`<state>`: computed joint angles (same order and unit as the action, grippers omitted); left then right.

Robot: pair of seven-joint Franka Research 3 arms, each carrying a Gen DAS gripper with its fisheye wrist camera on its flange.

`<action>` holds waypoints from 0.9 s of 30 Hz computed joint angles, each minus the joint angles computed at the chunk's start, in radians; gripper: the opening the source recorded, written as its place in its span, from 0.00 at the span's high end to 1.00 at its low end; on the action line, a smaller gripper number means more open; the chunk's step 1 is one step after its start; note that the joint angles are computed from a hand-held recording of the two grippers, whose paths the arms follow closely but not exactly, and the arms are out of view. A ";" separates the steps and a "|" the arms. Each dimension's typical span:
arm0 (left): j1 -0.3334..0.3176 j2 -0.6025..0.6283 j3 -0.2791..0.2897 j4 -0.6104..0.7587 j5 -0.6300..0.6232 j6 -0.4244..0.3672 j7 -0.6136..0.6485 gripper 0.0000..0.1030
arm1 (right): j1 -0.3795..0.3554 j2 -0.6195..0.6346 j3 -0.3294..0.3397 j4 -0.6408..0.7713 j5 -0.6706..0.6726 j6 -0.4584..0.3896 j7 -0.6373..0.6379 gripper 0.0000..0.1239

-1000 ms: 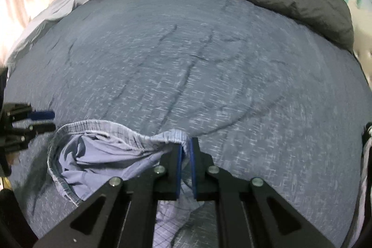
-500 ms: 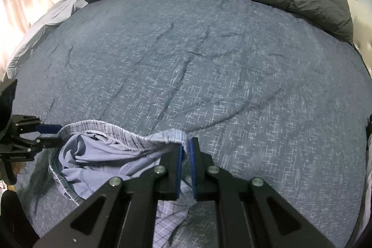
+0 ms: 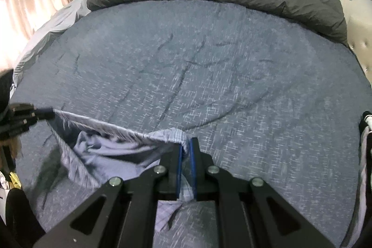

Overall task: Fold clothes
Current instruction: 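Lift the plaid waistband with both grippers and stretch it taut between them, then lower the stretched waistband onto the duvet with both grippers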

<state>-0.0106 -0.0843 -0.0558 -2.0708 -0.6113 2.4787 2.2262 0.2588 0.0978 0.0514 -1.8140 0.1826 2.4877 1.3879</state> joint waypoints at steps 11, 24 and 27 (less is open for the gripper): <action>-0.028 -0.140 0.044 0.098 0.103 -0.059 -0.025 0.98 | 0.004 -0.241 0.005 -0.043 0.110 -0.092 -0.078 0.95; -0.066 -0.235 0.101 0.152 0.106 -0.141 -0.013 0.98 | 0.011 -0.383 -0.004 0.011 0.219 -0.253 -0.091 0.95; -0.067 -0.221 0.102 0.147 0.126 -0.168 -0.021 0.98 | 0.008 -0.358 -0.002 0.018 0.222 -0.270 -0.074 0.95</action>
<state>-0.0773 -0.3054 0.0462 -1.9241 -0.4851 2.3107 2.2055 0.2673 -0.2602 0.0490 -1.7961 0.4043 2.2174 1.3139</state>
